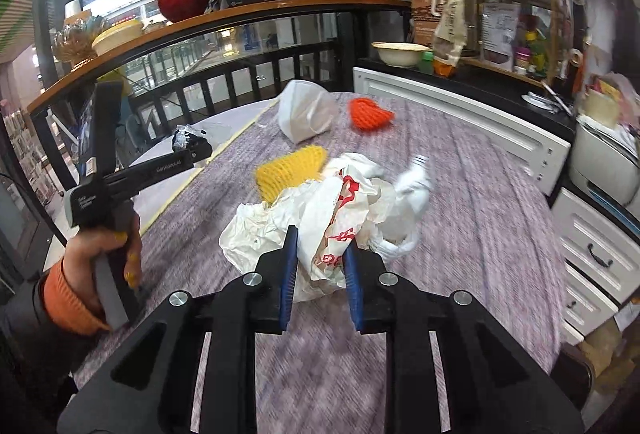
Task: Collect trash
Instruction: 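Grasp the clear plastic bag with the left tool while the right tool grasps the white bag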
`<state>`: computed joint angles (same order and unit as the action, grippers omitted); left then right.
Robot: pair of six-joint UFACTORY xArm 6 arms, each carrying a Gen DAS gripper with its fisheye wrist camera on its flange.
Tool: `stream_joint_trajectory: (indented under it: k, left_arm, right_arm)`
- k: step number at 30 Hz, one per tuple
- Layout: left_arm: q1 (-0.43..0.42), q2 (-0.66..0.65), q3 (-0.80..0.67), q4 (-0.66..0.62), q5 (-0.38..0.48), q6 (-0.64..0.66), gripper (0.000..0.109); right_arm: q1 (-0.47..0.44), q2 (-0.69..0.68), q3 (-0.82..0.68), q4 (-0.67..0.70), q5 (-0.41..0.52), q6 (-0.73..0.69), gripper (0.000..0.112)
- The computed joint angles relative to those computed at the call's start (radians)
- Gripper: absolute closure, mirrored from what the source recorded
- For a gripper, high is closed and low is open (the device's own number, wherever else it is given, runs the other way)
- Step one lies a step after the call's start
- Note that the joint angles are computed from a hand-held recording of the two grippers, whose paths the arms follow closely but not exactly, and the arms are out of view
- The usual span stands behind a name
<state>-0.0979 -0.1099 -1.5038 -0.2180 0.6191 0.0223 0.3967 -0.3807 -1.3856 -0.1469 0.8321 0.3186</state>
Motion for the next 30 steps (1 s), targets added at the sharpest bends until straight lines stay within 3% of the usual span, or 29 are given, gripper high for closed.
stream_joint_trajectory:
  k: [6,16,19,24,26,30]
  left_arm:
    - [-0.022,-0.007,0.009,0.007,0.024,0.025,0.065]
    - [-0.136,-0.125,0.097,0.03,0.033,0.072,0.065]
    - [-0.167,-0.153,0.112,0.018,0.043,0.082,0.065]
    - [-0.196,-0.195,0.145,0.003,0.059,0.09,0.065]
    - [-0.204,-0.211,0.159,0.0,0.068,0.093,0.065]
    - [-0.211,-0.234,0.181,-0.009,0.085,0.096,0.065]
  right_arm:
    - [-0.046,-0.186,0.155,-0.013,0.025,0.03,0.09]
    - [-0.11,-0.357,0.35,0.155,0.011,-0.031,0.09]
    - [-0.134,-0.355,0.364,0.228,0.009,-0.041,0.08]
    - [-0.12,-0.373,0.381,0.224,0.011,-0.027,0.067]
    - [-0.098,-0.39,0.385,0.125,0.011,0.036,0.055]
    - [-0.082,-0.414,0.388,0.017,0.018,0.085,0.054]
